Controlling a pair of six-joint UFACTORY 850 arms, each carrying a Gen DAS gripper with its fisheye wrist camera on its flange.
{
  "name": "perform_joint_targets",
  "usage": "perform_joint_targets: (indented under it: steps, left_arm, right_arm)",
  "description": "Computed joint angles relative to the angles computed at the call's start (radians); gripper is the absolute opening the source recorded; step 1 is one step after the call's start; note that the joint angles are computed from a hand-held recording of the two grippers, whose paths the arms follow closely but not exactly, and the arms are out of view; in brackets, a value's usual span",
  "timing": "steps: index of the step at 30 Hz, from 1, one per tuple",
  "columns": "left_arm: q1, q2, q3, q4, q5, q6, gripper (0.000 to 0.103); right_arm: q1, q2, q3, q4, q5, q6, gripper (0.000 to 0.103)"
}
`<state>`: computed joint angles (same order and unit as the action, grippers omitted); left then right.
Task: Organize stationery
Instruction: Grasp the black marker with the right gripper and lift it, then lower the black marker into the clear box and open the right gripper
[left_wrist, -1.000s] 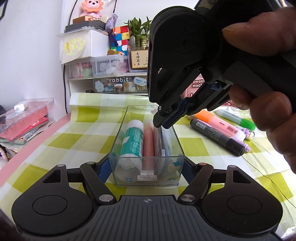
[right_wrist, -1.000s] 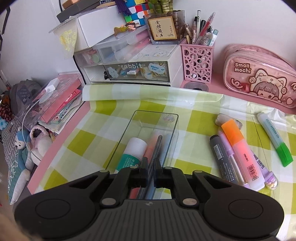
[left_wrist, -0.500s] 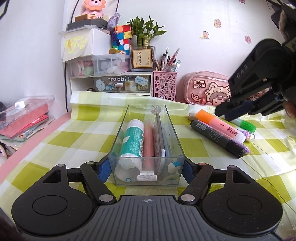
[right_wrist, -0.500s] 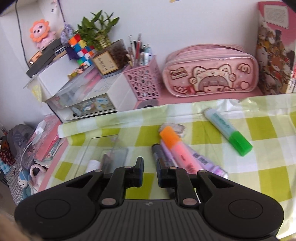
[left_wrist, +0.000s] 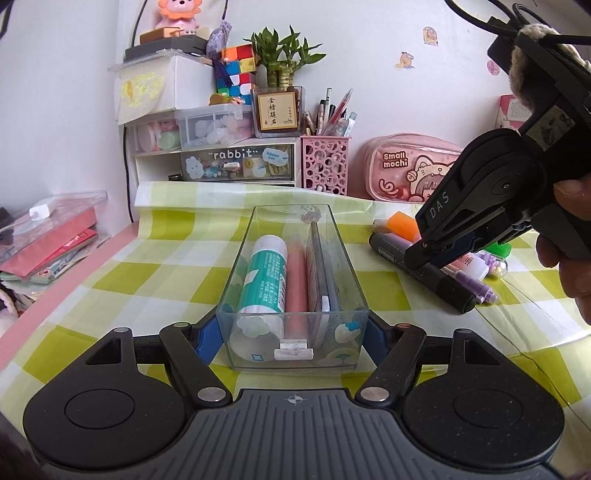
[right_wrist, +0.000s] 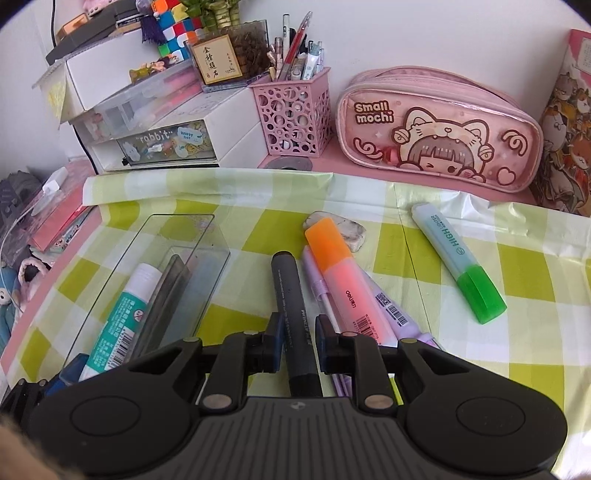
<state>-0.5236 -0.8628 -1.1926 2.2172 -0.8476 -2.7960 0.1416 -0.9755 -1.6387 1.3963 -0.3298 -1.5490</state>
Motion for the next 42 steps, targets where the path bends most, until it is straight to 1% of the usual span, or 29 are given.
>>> perform_joint_targets:
  steps: [2,5,6,7,8,10,12,14,15,16,18,19,20,21,29,34,36,38,40,42]
  left_arm:
    - [0.001,0.0,0.0,0.003,0.004,0.0,0.072]
    - [0.006,0.005,0.004,0.017,0.016,-0.02,0.072]
    - [0.013,0.012,0.012,0.045,0.03,-0.058,0.072]
    - [0.029,0.024,0.025,0.102,0.062,-0.138,0.073]
    - [0.041,0.033,0.036,0.149,0.076,-0.204,0.073]
    - [0.047,0.039,0.045,0.177,0.077,-0.258,0.073]
    - [0.04,0.033,0.043,0.16,0.06,-0.258,0.073]
    - [0.045,0.04,0.055,0.189,0.06,-0.319,0.073]
    - [0.046,0.044,0.057,0.186,0.066,-0.315,0.073]
    - [0.039,0.04,0.048,0.154,0.067,-0.27,0.073]
    - [0.006,0.007,0.003,0.012,0.033,-0.086,0.073]
    - [-0.008,-0.01,-0.013,-0.033,0.003,-0.031,0.072]
    - [-0.01,-0.011,-0.016,-0.044,0.004,-0.017,0.072]
    - [-0.005,-0.006,-0.011,-0.028,0.015,-0.04,0.072]
    - [0.0,-0.007,-0.011,-0.017,0.016,-0.037,0.073]
    - [-0.002,-0.007,-0.009,-0.015,0.014,-0.037,0.073]
    - [-0.002,-0.006,-0.008,-0.014,0.015,-0.037,0.073]
    - [-0.002,-0.006,-0.008,-0.013,0.015,-0.037,0.073]
    - [-0.002,-0.006,-0.009,-0.014,0.015,-0.037,0.073]
    - [-0.002,-0.006,-0.009,-0.015,0.015,-0.036,0.073]
  right_arm:
    - [0.006,-0.013,-0.02,-0.099,0.001,0.08,0.014]
    - [0.012,-0.012,-0.011,-0.068,0.021,0.044,0.013]
    - [0.01,-0.013,-0.013,-0.068,0.013,0.059,0.013]
    - [0.007,-0.016,-0.018,-0.075,0.0,0.083,0.013]
    - [0.001,-0.019,-0.025,-0.083,-0.021,0.117,0.013]
    - [-0.008,-0.02,-0.026,-0.063,-0.054,0.142,0.013]
    - [-0.017,-0.014,-0.018,-0.022,-0.083,0.138,0.013]
    - [-0.027,-0.004,-0.007,0.025,-0.125,0.13,0.013]
    - [-0.032,0.002,0.0,0.051,-0.152,0.118,0.013]
    - [-0.036,0.011,0.009,0.069,-0.181,0.117,0.013]
    - [-0.036,0.03,0.028,0.103,-0.212,0.094,0.013]
    - [-0.03,0.042,0.039,0.117,-0.216,0.083,0.013]
    - [-0.025,0.051,0.047,0.127,-0.219,0.074,0.013]
    - [-0.019,0.059,0.053,0.129,-0.221,0.07,0.013]
    - [0.009,0.056,0.04,0.041,-0.203,0.194,0.013]
    - [0.034,0.049,0.015,-0.053,-0.166,0.288,0.013]
    - [0.039,0.055,0.02,-0.037,-0.162,0.282,0.013]
    - [0.046,0.06,0.028,-0.025,-0.14,0.287,0.013]
    - [0.059,0.063,0.033,-0.038,-0.085,0.316,0.013]
    - [0.065,0.063,0.034,-0.038,-0.057,0.333,0.013]
